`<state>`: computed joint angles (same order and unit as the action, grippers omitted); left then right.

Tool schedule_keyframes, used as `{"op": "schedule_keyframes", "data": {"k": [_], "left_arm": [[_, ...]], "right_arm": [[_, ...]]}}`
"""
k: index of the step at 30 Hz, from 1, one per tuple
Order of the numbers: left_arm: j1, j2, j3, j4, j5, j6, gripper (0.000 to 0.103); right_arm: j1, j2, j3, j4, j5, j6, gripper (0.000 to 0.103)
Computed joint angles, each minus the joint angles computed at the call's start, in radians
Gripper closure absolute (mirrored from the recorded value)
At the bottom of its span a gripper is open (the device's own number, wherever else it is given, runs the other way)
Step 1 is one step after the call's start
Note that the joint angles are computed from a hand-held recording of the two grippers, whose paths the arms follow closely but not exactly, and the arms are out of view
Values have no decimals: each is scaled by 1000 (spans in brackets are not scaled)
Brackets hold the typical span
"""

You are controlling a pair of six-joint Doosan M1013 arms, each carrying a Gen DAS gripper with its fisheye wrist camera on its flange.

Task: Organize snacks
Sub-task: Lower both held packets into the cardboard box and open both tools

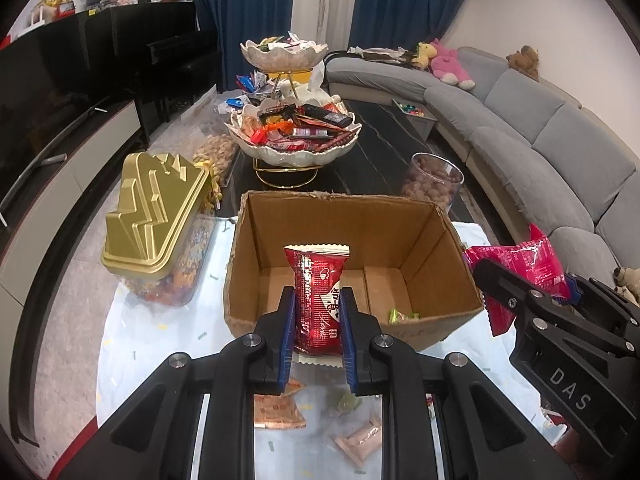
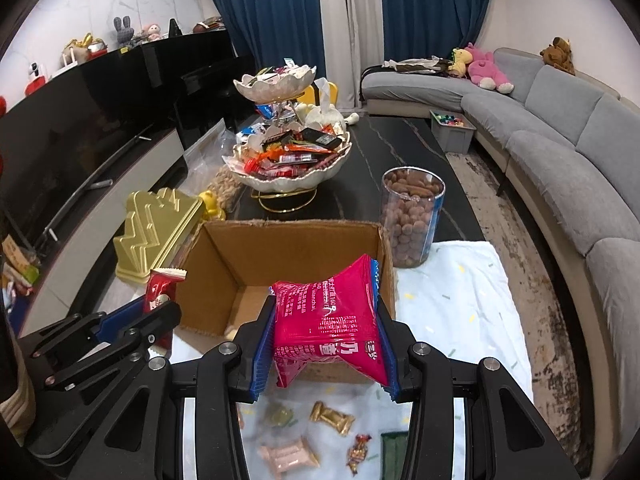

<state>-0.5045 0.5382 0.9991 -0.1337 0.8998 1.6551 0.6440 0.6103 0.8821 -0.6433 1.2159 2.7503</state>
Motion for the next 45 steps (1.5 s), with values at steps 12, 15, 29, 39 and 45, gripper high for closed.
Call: {"op": "schedule_keyframes", "data": {"k": [12, 15, 29, 39, 45], "left_arm": [[2, 56, -86, 1, 44, 1, 82], [4, 69, -106, -3, 55, 4, 82], [9, 120, -176, -11, 99, 13, 82], [10, 151, -219, -9, 135, 11, 81], [14, 158, -230, -15, 143, 6, 81]], "right_arm": [[-23, 26, -37, 11, 7, -31, 58], [-28, 35, -52, 15, 11, -47, 58], [-49, 79, -113, 51, 17, -132, 58], [-61, 107, -157, 72, 36, -190, 58], [-59, 126, -188, 68, 50, -225, 57]]}}
